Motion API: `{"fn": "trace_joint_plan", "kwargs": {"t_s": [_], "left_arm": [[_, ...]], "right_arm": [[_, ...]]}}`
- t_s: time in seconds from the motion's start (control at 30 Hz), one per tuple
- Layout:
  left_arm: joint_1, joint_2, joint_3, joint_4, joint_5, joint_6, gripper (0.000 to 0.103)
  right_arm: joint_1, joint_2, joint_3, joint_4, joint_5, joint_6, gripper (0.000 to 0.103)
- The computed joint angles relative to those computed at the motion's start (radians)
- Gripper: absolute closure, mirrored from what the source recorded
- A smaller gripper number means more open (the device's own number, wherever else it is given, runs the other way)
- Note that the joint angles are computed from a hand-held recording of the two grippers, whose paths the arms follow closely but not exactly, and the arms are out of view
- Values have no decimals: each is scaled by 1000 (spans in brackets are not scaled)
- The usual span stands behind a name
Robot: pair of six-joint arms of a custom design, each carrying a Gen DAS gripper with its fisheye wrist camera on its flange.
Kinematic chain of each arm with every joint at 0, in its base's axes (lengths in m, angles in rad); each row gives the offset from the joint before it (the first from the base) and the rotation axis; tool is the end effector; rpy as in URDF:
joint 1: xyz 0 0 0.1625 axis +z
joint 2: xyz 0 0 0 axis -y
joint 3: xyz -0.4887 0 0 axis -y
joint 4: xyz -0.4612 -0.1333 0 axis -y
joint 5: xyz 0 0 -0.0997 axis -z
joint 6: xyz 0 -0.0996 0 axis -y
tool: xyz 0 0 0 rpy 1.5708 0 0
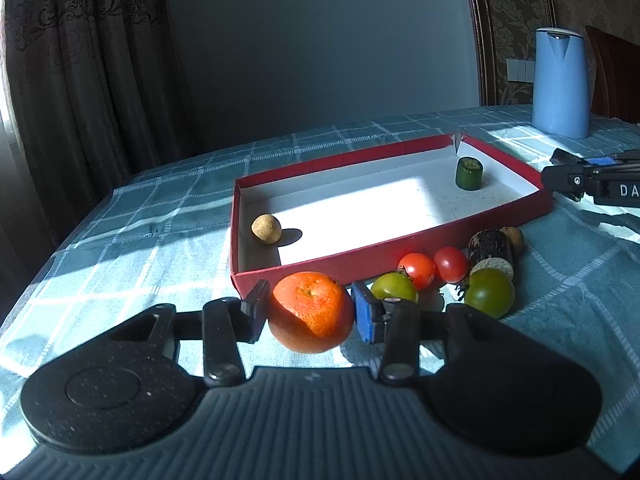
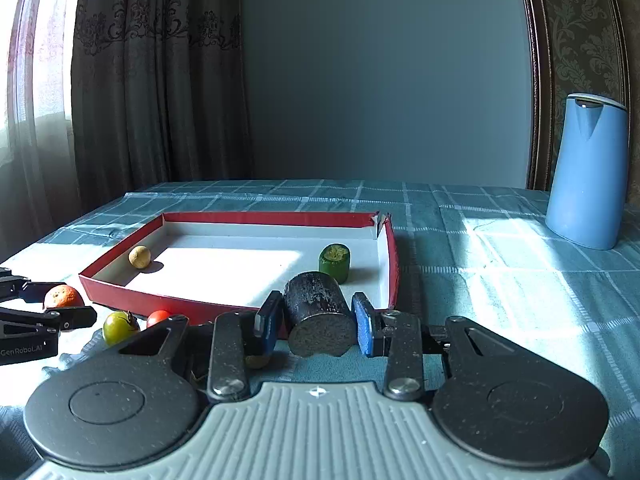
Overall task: Organize fruits
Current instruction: 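Carry the tangerine into the tray with the left gripper while the right gripper carries a dark sugarcane chunk in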
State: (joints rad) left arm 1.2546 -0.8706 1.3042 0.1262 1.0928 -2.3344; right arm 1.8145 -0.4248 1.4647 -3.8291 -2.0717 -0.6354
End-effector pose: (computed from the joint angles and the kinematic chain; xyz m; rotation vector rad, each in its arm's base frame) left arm -0.0647 -0.7737 0.2110 0.9372 2.0562 -1.0697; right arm 0.2748 -0.7511 0.0296 0.5548 -2.0613 1.3336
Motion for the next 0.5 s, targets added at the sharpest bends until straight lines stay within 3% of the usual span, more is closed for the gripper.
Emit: {"fn": "trace_joint_plan", "kwargs": {"t_s": [0.13,0.5], "left_arm": [[-14,20,-41,12,13,-10,63],[-26,205,-319,130,-88,-73,63]], "right_arm": [[6,31,-74,21,-26,-63,66],[8,113,-258,157,-100,-89,66]]}}
